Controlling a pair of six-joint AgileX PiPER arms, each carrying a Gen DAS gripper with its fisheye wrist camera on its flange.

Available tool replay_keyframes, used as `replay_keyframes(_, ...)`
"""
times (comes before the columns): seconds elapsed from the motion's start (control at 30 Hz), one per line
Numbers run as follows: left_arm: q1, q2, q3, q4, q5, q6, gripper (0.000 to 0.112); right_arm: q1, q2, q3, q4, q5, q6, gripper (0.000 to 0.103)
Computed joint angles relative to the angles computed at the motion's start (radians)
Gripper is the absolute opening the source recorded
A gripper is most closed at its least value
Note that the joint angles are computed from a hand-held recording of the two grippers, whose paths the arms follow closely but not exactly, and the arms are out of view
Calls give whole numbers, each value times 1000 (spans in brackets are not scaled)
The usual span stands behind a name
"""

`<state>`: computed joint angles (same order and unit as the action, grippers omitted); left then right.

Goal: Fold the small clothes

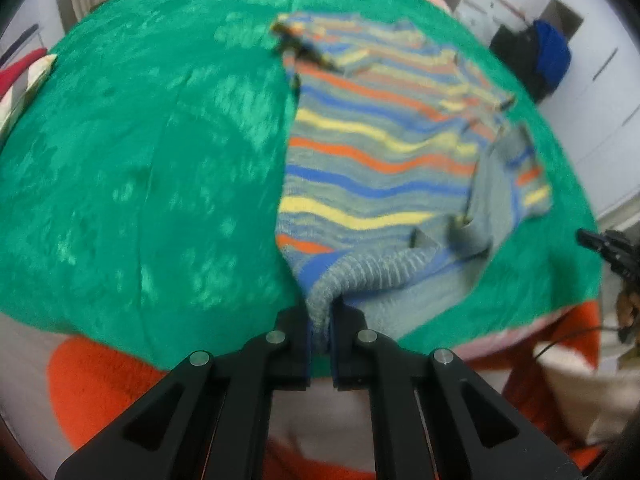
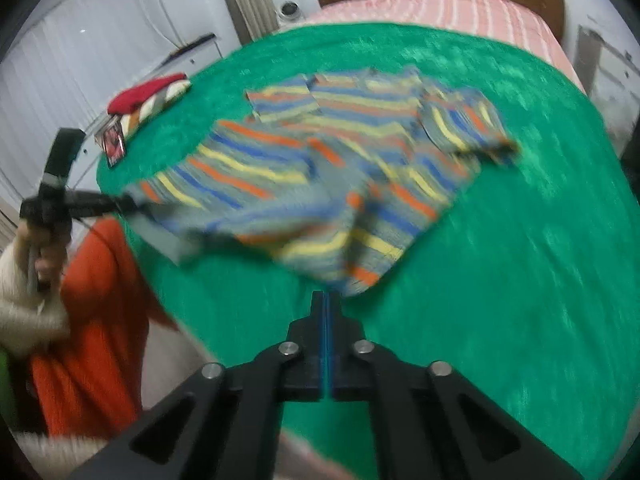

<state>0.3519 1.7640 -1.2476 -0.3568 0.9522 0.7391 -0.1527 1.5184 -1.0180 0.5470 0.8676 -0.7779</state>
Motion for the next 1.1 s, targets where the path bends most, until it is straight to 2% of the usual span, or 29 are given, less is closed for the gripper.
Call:
replay_keyframes(0.07, -2, 15, 33, 31, -32, -12, 10, -24, -10, 51, -39, -21, 32, 2)
replay_keyframes(0.13, 21, 26, 35, 11, -21, -11, 13, -38, -1, 69, -65, -53, 82, 4)
replay_keyframes(0.2, 40, 30, 30, -26, -13, 5, 13, -62, 6, 58, -45, -71, 99, 13)
replay_keyframes(0.23, 39, 31, 23, -40, -13, 7, 13, -66, 16, 36, -23, -71, 100, 24)
replay_keyframes(0.27, 33, 34, 21, -48, -19, 11, 13, -58, 30, 1, 11, -68, 101, 43)
replay_keyframes(0.33, 23, 29, 32, -62, -36, 26, 15, -32, 83, -74, 119, -85, 41, 68)
replay_keyframes(0.37, 8, 32, 40, -66, -51, 30, 19, -10, 117, -107, 145, -101, 27, 69)
replay_keyframes(0.47, -22, 45, 63, -51, -92, 33, 22, 78, 282, -286, 73, -107, 137, 67)
replay_keyframes(0.5, -32, 51, 71, -40, -111, 28, 22, 100, 343, -352, 41, -93, 171, 62)
replay_keyframes(0.53, -28, 57, 72, -26, -112, 22, 18, 116, 384, -391, 23, -71, 178, 35)
replay_keyframes(0.57, -21, 61, 69, -30, -112, 20, 13, 131, 404, -411, -1, -55, 184, 3)
replay_keyframes(0.63, 14, 61, 58, -63, -77, 46, 13, 131, 350, -354, 31, -68, 120, 2)
replay_keyframes(0.73, 78, 23, 55, -93, -24, 115, 13, 49, 134, -178, 169, 48, -164, 2)
replay_keyframes(0.8, 97, 7, 59, -90, -15, 139, 13, 12, 8, -78, 144, 113, -244, 2)
replay_keyframes(0.87, 112, 11, 34, -89, 10, 143, 13, -40, -98, 22, 61, 174, -255, 2)
replay_keyframes(0.93, 127, 23, 6, -101, 30, 146, 15, -70, -142, 95, -26, 167, -218, 2)
replay_keyframes(1.0, 142, 33, -14, -114, 43, 149, 32, -127, -158, 155, -90, 140, -177, 2)
replay_keyframes(1.03, 153, 46, -35, -127, 58, 136, 49, -170, -165, 181, -95, 133, -169, 4)
replay_keyframes(1.07, 162, 56, -48, -142, 71, 127, 64, -208, -159, 192, -90, 120, -146, 11)
replay_keyframes(1.1, 167, 71, -64, -161, 83, 115, 69, -249, -148, 194, -54, 117, -138, 17)
